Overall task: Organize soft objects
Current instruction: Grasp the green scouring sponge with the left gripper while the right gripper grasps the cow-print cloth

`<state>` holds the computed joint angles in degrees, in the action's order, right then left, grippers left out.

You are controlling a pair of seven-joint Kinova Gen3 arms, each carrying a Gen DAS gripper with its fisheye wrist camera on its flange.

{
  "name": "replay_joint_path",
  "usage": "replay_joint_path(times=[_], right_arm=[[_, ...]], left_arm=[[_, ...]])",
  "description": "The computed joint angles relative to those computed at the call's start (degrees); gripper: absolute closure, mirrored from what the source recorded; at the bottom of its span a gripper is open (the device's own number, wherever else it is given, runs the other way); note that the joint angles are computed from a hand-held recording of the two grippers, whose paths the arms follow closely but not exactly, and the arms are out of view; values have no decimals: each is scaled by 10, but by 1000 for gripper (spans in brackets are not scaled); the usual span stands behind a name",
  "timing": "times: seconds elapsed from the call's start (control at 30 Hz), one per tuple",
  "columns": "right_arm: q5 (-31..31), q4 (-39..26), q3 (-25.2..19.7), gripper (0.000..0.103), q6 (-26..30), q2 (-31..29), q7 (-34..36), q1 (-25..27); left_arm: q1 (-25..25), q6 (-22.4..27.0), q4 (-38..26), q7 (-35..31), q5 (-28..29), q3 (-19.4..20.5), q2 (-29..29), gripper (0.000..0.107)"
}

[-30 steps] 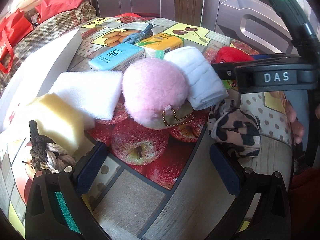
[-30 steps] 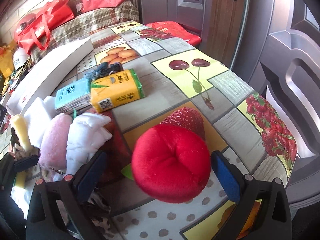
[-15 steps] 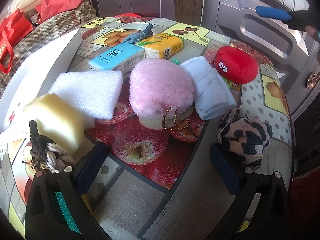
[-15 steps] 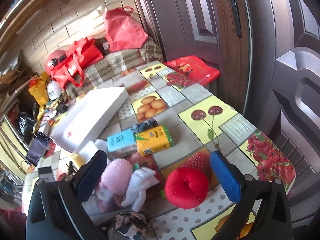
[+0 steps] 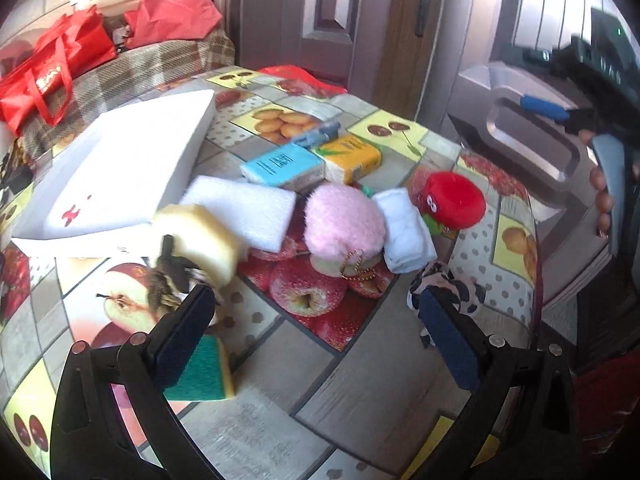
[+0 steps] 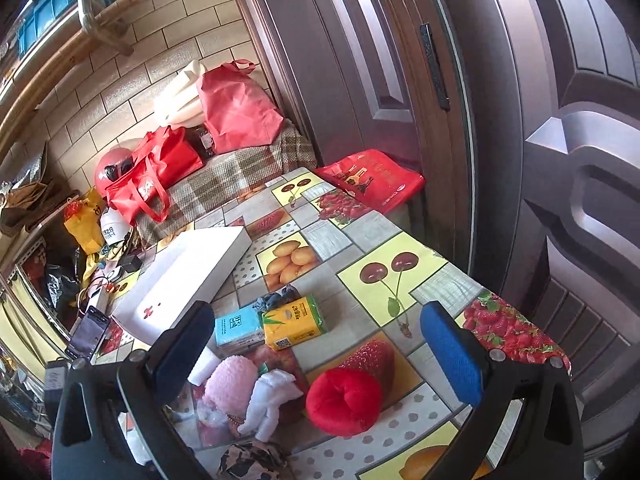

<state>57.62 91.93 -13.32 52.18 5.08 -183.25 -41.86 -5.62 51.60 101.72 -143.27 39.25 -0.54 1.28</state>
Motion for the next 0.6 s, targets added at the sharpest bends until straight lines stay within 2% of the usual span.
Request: replay_joint_path(times=[0.1,0.2,0.3,0.4,0.5,0.6], right_arm=[[-2,1,3,0,-10,-1,-6,5],[0,7,5,0,-22,-2,-14,9],[0,8,4,0,-25,-2,-15,11],[-3,3,5,0,-20,3,-4,11],[-8,5,6,0,-23,2,9,12],[-19,5,7,0,-19,2,29,14]], left_arm=[[-16,2,-6,28,9,-21,-19,5],[-29,-40,31,0,43,-52,-54,5],[-53,-48,31,28,34,-57,-58,5],[-62,-57,41,28,40,-83,-59,5],[-80,-27,30,56,30,-92,-46,5],[-93,-19,34,62,28,-91,-43,5]])
